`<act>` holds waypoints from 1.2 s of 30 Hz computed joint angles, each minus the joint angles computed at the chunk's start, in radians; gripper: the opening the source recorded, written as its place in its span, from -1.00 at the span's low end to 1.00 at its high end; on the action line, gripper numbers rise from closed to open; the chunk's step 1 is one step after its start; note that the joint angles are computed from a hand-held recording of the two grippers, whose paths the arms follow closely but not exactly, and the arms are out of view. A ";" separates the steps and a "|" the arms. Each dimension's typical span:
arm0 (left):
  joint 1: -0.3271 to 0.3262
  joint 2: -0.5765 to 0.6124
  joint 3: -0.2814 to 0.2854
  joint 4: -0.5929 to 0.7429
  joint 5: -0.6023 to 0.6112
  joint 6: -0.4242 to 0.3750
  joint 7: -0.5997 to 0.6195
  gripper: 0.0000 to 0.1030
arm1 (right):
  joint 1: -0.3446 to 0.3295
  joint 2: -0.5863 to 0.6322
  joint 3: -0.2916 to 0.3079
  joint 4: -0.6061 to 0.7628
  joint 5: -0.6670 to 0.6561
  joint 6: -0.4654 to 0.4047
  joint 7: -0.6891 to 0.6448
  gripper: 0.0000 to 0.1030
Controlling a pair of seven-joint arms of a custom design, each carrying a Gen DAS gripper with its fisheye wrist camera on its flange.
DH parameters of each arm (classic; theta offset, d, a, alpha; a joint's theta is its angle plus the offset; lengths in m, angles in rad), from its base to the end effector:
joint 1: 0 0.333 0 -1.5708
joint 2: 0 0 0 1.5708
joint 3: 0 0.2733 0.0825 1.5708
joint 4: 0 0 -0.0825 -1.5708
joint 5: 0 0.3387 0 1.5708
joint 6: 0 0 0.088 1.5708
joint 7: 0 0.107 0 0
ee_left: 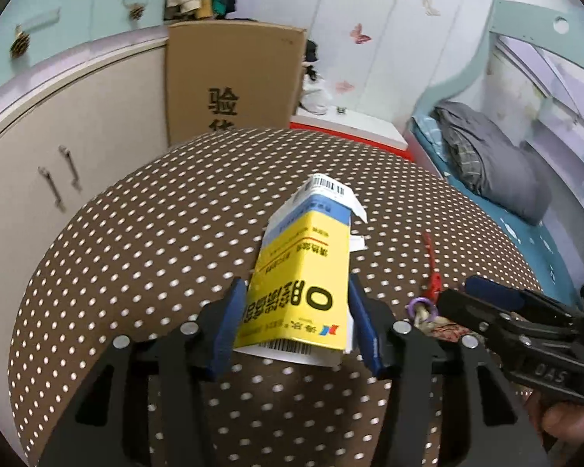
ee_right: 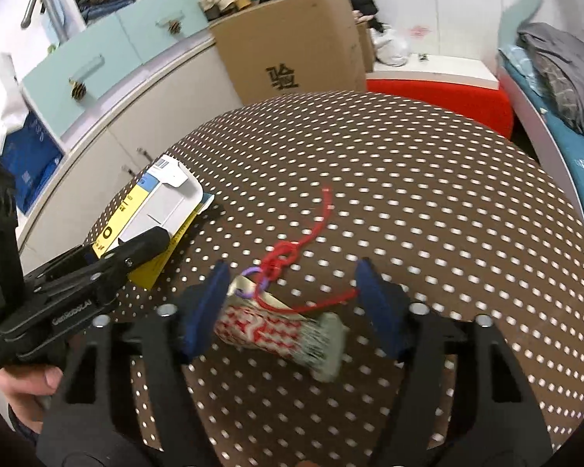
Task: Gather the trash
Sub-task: 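Grasp the yellow-white medicine box with the left tool while the right tool grasps the red-white string item, then lift the medicine box and string item off the table toward the bin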
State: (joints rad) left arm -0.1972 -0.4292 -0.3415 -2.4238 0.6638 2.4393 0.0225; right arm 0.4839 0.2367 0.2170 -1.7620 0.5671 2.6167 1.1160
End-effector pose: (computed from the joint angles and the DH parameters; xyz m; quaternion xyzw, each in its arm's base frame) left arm 0.3683 -0.2286 0.4826 -0.8164 0.4427 -0.2561 0.2680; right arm 0.4872 0.3810 0.4769 -0.8475 0.3803 0.0027 0.3702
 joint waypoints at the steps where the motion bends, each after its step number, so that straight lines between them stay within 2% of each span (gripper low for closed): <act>1: 0.000 -0.011 0.005 -0.012 -0.006 0.003 -0.006 0.00 | 0.005 0.009 0.001 0.011 -0.011 -0.002 0.000 0.02; 3: -0.001 -0.053 0.014 -0.056 -0.018 0.026 -0.028 0.01 | 0.020 0.026 -0.002 0.026 -0.044 0.007 0.012 -0.20; 4: -0.001 -0.066 0.020 -0.073 -0.026 0.043 -0.031 0.01 | 0.032 0.035 -0.009 0.032 -0.078 0.022 0.029 -0.46; 5: 0.003 -0.068 0.024 -0.078 -0.031 0.063 -0.032 0.02 | 0.034 0.038 -0.008 0.034 -0.085 0.026 0.037 -0.60; 8: 0.016 -0.081 0.021 -0.093 -0.039 0.085 -0.028 0.02 | -0.006 0.039 0.019 0.037 0.013 0.017 -0.005 -0.78; 12: 0.021 -0.071 0.010 -0.087 -0.042 0.099 -0.012 0.02 | -0.057 0.001 0.038 -0.014 0.197 0.052 -0.097 -0.79; 15: 0.024 -0.048 0.002 -0.066 -0.034 0.113 0.006 0.02 | -0.073 -0.033 0.030 -0.050 0.275 0.052 -0.151 -0.79; 20: 0.030 -0.024 -0.029 -0.032 0.006 0.106 -0.004 0.01 | -0.075 -0.103 0.004 -0.113 0.346 0.057 -0.225 -0.79; 28: 0.045 -0.021 -0.059 -0.024 0.121 0.160 -0.074 0.01 | -0.066 -0.254 -0.049 -0.235 0.459 0.074 -0.402 -0.79; 36: -0.019 0.108 -0.092 0.165 0.166 0.090 -0.050 0.01 | -0.065 -0.406 -0.141 -0.335 0.562 0.077 -0.523 -0.79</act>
